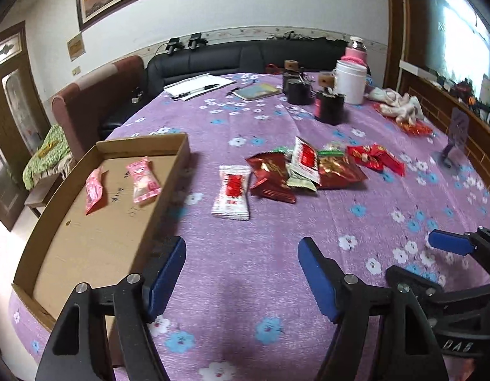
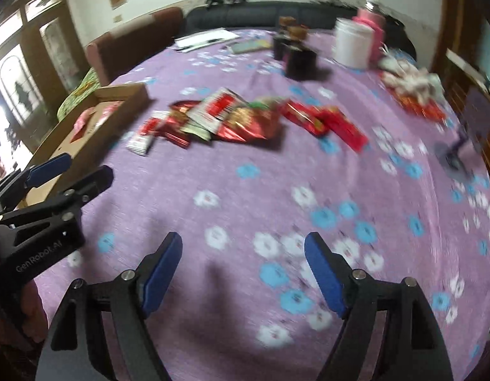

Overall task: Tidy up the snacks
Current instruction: 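Withdraw both grippers from the box back over the snack pile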

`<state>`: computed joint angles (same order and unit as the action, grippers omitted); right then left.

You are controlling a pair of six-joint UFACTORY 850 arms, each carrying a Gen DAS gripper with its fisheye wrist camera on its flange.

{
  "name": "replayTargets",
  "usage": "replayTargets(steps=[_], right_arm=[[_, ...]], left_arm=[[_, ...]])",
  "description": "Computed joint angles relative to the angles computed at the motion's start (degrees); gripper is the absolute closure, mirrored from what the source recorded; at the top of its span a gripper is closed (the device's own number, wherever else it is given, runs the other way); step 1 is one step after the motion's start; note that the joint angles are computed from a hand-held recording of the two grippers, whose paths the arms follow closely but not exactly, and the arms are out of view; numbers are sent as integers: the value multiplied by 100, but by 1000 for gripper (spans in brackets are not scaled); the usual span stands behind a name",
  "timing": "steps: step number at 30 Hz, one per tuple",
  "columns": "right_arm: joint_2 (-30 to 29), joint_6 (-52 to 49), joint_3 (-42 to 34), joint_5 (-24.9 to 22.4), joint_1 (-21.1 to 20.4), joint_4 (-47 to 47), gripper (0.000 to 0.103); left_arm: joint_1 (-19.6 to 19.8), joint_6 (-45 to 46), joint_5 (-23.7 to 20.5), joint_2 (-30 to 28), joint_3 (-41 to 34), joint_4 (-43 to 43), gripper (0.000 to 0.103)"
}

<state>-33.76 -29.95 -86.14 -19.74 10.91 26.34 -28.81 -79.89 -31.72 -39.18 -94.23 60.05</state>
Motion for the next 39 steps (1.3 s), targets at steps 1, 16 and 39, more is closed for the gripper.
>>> replayTargets(steps=[1,16,39], right_arm=[[2,-123,40,-4,-54,198,25],[-162,30,-172,37,-100,-172,25],[-2641,-1759,-4206,-1517,239,-912,22]], left_arm=[[-4,51,6,-11,-7,-52,26],[90,946,-55,-300,-394,-884,26],[912,5035,-1572,-2169,-3935,-4647,26]])
